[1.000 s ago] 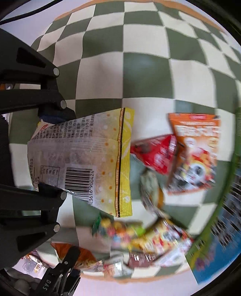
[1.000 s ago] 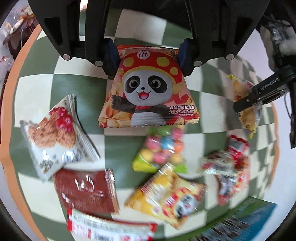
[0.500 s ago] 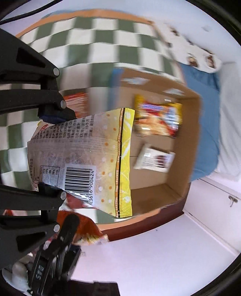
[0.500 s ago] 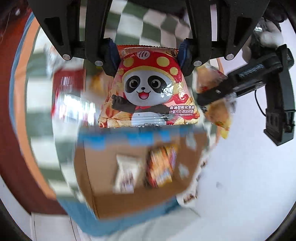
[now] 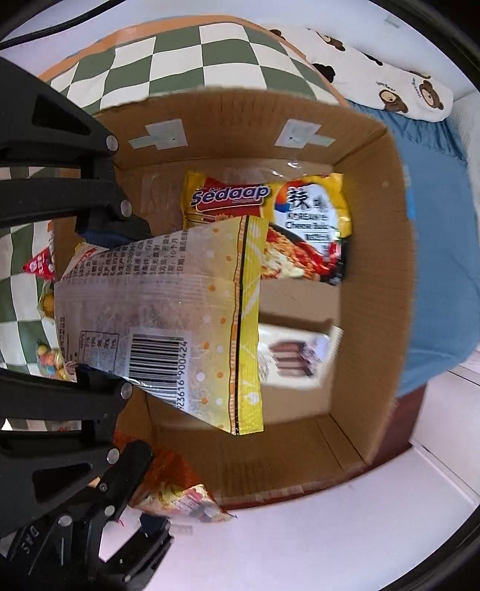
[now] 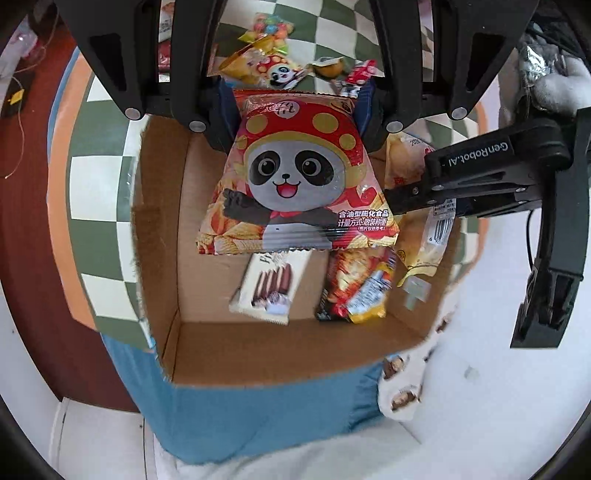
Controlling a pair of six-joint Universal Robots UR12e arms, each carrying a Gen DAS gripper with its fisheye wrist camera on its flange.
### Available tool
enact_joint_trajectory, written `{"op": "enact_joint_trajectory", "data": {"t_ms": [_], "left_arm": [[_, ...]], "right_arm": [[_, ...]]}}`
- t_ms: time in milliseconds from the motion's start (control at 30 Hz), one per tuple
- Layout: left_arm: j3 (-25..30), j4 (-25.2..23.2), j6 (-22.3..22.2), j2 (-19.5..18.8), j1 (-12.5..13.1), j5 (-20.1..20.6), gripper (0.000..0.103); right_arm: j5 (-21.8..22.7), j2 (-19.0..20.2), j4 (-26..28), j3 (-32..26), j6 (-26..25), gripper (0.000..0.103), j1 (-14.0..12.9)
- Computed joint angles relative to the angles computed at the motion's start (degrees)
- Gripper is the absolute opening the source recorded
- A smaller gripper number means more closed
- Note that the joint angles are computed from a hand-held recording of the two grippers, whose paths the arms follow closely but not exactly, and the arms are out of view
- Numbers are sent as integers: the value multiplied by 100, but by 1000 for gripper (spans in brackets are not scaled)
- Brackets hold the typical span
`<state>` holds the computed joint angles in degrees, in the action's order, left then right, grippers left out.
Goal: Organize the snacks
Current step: 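Carry both bags into the box and open both tools to drop them, then move both tools back from the box toward the remaining snacks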
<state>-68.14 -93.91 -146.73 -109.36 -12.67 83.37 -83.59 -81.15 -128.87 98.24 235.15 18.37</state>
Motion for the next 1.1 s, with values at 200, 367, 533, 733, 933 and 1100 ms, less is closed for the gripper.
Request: {"op": "enact_joint_trajectory", "data": {"t_ms": [200, 367, 533, 733, 933, 1100], "left_arm": [[4, -260, -94, -184, -48, 262, 50], [-103, -122, -85, -189, -36, 309, 77], [-212, 153, -225, -104, 33, 204, 78], [-477, 771, -318, 156, 116, 127, 78], [-805, 1264, -298, 517, 244, -149, 78], [-1209, 1888, -247, 910, 366, -410, 78]], "right_arm": [[526, 193, 242, -12, -129, 64, -160], [635, 288, 554, -31, -190, 98, -216], [481, 281, 649, -51, -200, 98, -166], [-39, 183, 707, -72, -15, 98, -37], [-659, 48, 731, -105, 207, 98, 162], [-1332, -99, 825, -174, 350, 98, 413]]}}
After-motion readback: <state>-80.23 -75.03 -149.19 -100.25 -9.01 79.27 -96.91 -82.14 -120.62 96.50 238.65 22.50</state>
